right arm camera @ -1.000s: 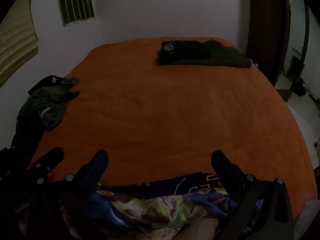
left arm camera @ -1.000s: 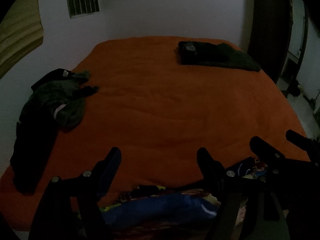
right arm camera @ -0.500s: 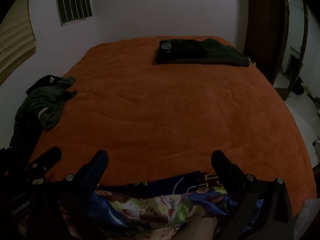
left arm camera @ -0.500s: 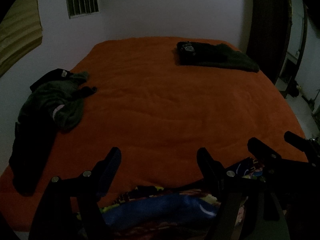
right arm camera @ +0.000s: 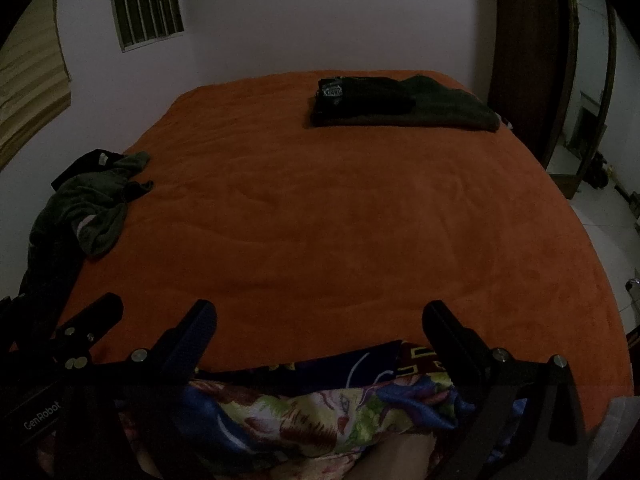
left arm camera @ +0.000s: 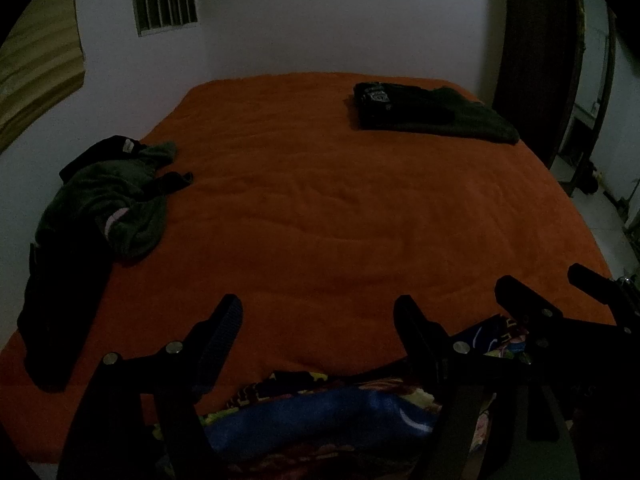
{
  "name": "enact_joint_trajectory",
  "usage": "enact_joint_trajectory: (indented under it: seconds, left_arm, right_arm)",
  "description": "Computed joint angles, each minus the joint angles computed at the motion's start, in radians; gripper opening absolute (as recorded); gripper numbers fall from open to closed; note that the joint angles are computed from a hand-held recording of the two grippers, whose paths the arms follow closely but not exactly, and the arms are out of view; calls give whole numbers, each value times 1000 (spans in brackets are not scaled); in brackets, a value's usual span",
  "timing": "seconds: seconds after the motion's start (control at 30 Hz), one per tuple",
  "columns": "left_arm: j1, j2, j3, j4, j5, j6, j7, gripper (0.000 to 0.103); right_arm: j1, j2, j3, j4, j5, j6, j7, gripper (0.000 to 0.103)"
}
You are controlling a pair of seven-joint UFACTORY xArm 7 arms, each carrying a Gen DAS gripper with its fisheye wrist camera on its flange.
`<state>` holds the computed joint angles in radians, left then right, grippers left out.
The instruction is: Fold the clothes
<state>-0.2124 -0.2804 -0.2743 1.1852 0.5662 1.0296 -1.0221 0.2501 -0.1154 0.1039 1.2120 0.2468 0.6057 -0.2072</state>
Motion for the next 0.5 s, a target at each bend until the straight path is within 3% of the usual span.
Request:
enact_joint_trajectory:
  seconds: [0.5]
  left_arm:
    - [-3,6,5,4,-8,2,-3,79]
  right_arm:
    - [0,4,1,4,0,5,-1,103]
